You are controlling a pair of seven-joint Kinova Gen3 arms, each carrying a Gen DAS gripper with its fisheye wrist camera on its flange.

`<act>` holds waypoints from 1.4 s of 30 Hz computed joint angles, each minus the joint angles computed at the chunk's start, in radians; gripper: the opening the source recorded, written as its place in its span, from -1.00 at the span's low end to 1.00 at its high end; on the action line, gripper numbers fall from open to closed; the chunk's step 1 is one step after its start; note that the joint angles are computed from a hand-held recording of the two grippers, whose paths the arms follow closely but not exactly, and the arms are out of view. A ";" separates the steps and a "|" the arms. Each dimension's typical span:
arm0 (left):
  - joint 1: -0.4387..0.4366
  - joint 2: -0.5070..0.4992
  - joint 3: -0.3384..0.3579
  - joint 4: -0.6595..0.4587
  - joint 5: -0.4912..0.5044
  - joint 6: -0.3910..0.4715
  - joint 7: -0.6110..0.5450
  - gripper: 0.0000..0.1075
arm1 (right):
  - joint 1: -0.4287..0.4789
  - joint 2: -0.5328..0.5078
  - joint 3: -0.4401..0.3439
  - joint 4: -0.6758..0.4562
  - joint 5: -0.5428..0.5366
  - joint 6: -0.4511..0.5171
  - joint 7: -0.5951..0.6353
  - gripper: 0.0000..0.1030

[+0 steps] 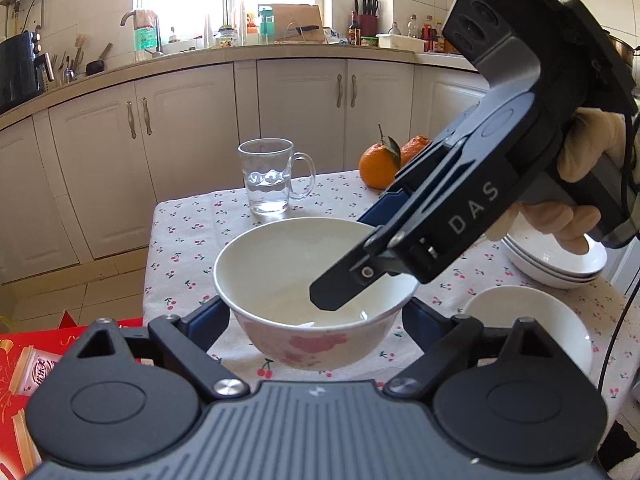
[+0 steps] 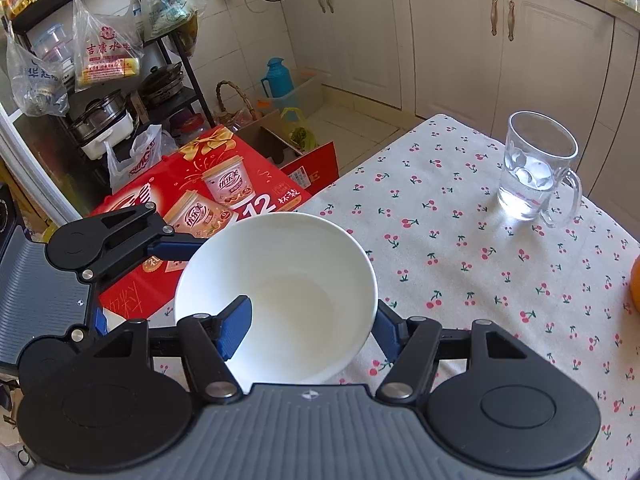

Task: Organize plates and bowls
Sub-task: 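Lift the bowl with the right tool and carry it to the bowl stack, then lower the bowl onto the bowl stack and open the right tool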

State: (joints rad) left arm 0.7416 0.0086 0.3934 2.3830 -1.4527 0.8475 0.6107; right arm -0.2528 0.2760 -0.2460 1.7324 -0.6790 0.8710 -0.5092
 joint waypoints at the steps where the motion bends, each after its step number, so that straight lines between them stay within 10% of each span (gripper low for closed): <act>1: 0.011 -0.003 0.010 -0.008 0.019 0.012 -0.008 0.73 | 0.009 -0.017 0.000 0.016 -0.005 0.005 0.010 0.37; 17: 0.166 0.043 0.066 -0.121 0.140 0.129 -0.071 0.73 | 0.090 -0.221 0.134 0.202 -0.120 0.133 0.199 0.37; 42: 0.200 0.127 -0.007 -0.178 0.081 -0.004 -0.083 0.73 | 0.182 -0.283 0.238 0.318 -0.138 0.157 0.299 0.37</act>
State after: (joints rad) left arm 0.9417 0.1355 0.3868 2.2054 -1.3713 0.8439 0.5279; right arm -0.0712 -0.0072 -0.0079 2.0508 -0.8170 1.0278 -0.2100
